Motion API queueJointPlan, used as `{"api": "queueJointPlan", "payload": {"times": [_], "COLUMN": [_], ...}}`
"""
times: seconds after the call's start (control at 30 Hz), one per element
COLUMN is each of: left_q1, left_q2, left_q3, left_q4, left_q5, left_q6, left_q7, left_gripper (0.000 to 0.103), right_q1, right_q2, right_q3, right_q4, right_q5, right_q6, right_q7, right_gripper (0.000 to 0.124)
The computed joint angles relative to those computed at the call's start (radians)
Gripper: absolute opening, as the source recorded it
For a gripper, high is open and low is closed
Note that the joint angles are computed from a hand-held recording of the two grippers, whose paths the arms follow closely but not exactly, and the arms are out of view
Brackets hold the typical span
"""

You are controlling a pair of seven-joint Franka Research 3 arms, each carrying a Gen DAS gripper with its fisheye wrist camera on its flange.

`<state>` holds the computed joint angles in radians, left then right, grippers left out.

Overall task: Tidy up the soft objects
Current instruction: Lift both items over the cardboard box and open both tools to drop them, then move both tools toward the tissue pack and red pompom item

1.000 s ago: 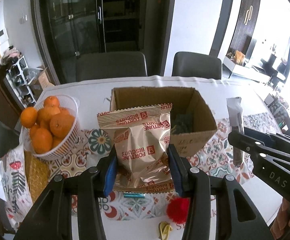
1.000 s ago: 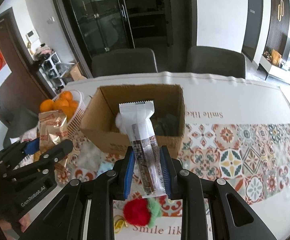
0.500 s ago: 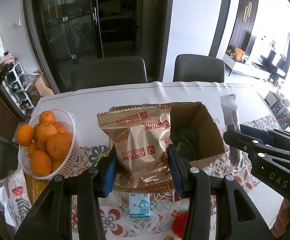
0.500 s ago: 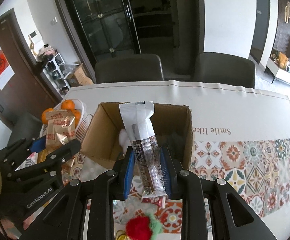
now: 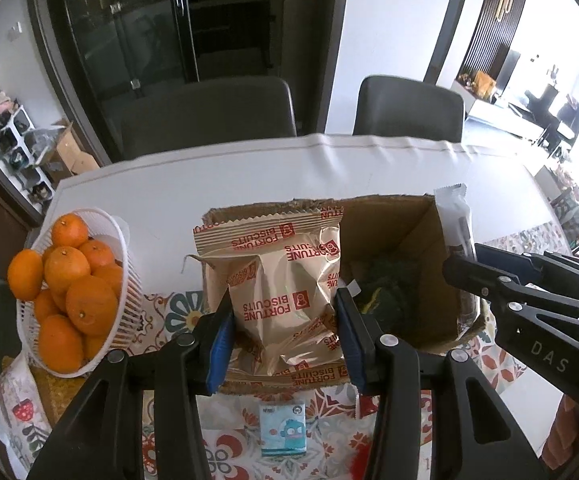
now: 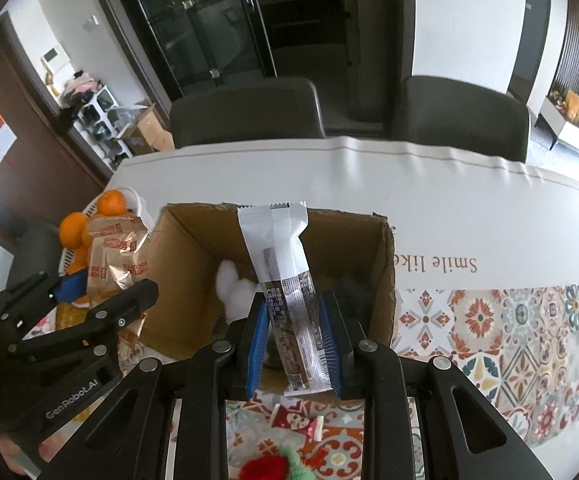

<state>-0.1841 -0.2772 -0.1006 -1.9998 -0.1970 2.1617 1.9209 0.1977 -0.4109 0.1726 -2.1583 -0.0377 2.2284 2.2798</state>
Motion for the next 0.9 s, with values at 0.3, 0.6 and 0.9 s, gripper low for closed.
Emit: {"api": "queueJointPlan", "payload": {"times": [0.3, 0.6, 0.9], "left_q1": [0.013, 0.019, 0.01], "left_q2": [0.071, 0.022, -0.089], "left_q3": [-0.023, -0.016, 0.012], "left_q4": [0.033, -0.016, -0.097], "left_q5": [0.03, 0.059, 0.063], "left_q6": [-0.024, 0.027, 0.077], "left_q7": [-0.03, -0.047, -0.03], "left_gripper": [0.061, 0.073, 0.078], "right_q1": [0.007, -0.008, 0.001], "right_q2": [0.048, 0.034, -0.041], "right_q3": [-0.029, 0.007, 0.043], "right_q4": [-0.01, 0.007, -0.015], "right_q5": [0.05, -0.035, -0.074], "right_q6": [0.017, -0.025, -0.043], "right_q7": [-0.03, 0.043, 0.115], "right_gripper": [0.031, 0.045, 0.048]}}
